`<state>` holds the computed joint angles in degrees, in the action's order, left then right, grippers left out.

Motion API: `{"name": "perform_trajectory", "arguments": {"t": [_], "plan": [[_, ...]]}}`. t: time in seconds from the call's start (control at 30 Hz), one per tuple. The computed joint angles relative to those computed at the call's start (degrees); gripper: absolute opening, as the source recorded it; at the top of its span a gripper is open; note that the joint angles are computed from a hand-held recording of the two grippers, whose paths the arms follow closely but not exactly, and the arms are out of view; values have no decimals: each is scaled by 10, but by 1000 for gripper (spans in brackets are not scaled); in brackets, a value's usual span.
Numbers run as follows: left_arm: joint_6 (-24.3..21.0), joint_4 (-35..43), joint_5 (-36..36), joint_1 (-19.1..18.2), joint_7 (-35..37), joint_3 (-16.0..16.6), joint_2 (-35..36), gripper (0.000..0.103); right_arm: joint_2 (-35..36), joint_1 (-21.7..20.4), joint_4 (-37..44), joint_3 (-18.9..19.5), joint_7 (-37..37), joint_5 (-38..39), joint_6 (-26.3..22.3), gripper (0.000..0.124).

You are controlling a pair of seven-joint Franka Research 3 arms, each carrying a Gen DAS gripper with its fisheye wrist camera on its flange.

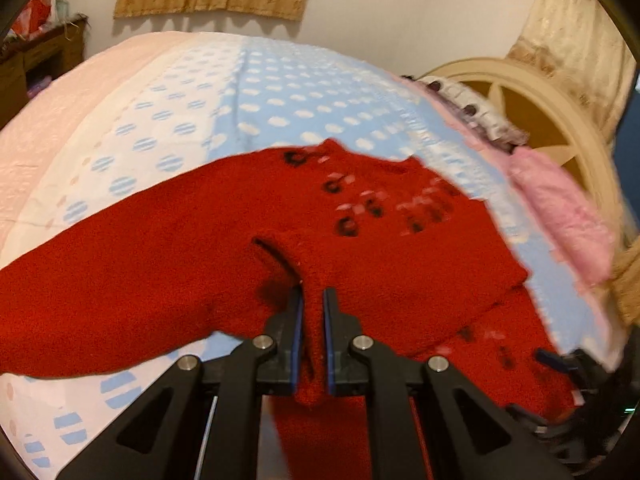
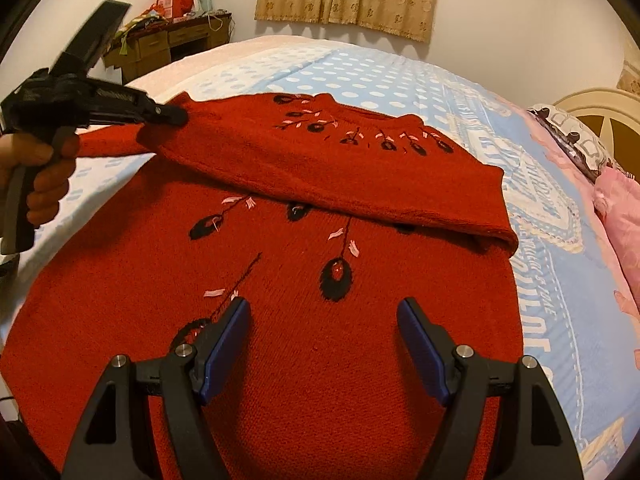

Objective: Fold small clothes

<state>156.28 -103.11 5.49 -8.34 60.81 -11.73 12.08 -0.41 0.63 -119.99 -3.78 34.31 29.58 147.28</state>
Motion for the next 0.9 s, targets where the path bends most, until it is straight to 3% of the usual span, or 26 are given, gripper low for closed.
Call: {"name": "perform_trajectory", "arguments": {"t": [0.1, 0.23, 0.37, 0.43, 0.5, 0.63, 0.7, 0.77, 0.9], "plan": [[1, -10, -2, 1, -14, 3, 3, 10, 2, 0, 3, 0, 9, -13, -6, 76], [48, -54, -38, 17, 9, -7, -25, 10, 5, -3, 8, -2, 13, -13, -23, 76], [49, -70, -42, 16, 18, -5, -36, 10, 5, -3, 5, 1, 22, -29, -16, 76], [33, -64, -10, 6, -11, 7, -30, 10, 2, -1, 1, 2, 23, -35, -9, 76], [39, -70, -31, 13, -8, 2, -25, 10, 2, -2, 9, 0, 27, -39, -28, 76], [50, -79, -38, 15, -10, -1, -30, 19, 21, -16, 75, -10, 32, -40, -127, 77], [55, -83, -50, 17, 1, -5, -33, 36, 44, -24, 125, -14, 45, -48, -148, 77], [55, -85, -8, 4, -31, 8, -37, 66, 68, -29, 166, -14, 57, -61, -140, 77], [45, -77, 66, -9, -87, 24, -33, 69, 155, -46, 282, -6, 70, -52, -135, 77]]}}
